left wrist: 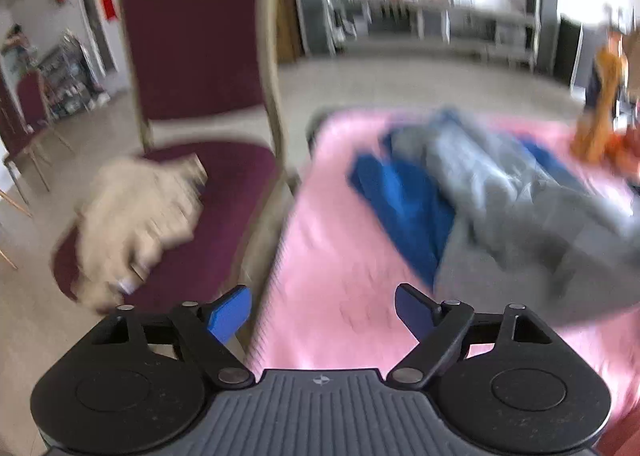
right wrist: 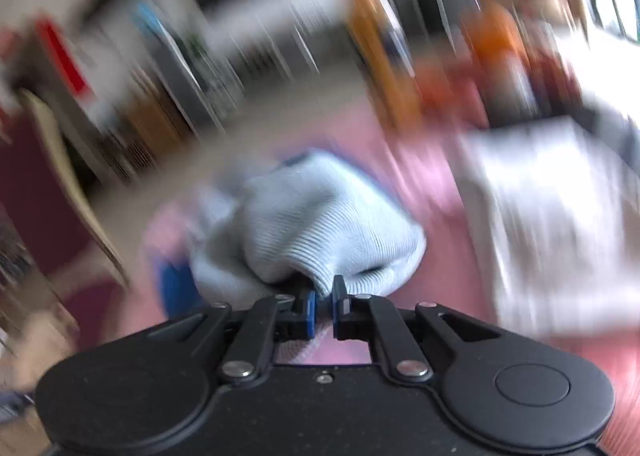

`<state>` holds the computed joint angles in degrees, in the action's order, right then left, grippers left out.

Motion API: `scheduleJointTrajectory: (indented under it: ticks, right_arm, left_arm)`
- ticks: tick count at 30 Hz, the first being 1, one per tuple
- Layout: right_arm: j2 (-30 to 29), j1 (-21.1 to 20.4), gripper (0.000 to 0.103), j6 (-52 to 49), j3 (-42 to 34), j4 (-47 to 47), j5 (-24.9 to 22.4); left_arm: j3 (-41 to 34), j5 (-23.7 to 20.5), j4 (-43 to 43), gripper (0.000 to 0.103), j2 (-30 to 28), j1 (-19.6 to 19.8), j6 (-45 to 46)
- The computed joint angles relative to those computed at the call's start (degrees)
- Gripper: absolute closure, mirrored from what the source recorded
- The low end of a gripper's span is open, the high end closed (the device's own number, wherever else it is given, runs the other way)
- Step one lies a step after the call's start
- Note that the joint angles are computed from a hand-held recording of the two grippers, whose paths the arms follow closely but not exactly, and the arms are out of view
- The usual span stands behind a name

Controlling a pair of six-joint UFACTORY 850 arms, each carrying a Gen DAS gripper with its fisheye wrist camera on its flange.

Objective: Fold clothes

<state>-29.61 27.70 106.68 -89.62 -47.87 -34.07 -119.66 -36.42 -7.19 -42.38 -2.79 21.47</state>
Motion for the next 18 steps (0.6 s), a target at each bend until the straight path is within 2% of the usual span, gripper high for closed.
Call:
scheduleJointTrajectory:
  ticks: [2,3,5,6,9,13,15,18]
  right_arm:
    - [0.0,-0.9,0.094,-4.8,2.9,9.1,2.4]
    - [0.7,-0.7,0.092,-5.0,4.7,10.3,3.2]
    - [2.4,-0.3,0.082,-6.1,6.9,10.6,4.3]
    - [3.0,-1.1,0.073,-7.4,6.9,10.5,4.4]
    - [4.7,-2.4,0.069,-9.8,6.8,9.1,4.4]
    - [6.7,-4.7,0.057,-8.8,6.9,4.8,7.3]
    - [7.6,-5.7,0.056,-7.8,7.7,3.4,9.8]
    - [5.9,-7.3,0.056,-11.0,6.0,4.8,11.8]
  left_arm:
    - [0.0,-2.1,0.3,0.024,-0.9,-0.4,-1.1]
    - [-0.1,-3.2,0.2,0.024,-1.3,-0.5,-1.6]
    - [-1.2,-4.7,0.5,0.025,-2.5,-0.9,-3.2]
    - [-2.4,-5.4,0.8,0.025,-3.4,-1.1,-4.1]
    - [-7.2,-8.5,0.3,0.027,-6.6,-1.4,-6.2]
    - [-13.4,-10.8,-0.4,0.033,-10.6,-2.0,-7.5]
    - [-15.4,-10.9,0.0,0.033,-11.9,-2.5,-7.3]
    - [-20.1,-12.2,-0.3,0.033,-14.7,-3.3,-6.0]
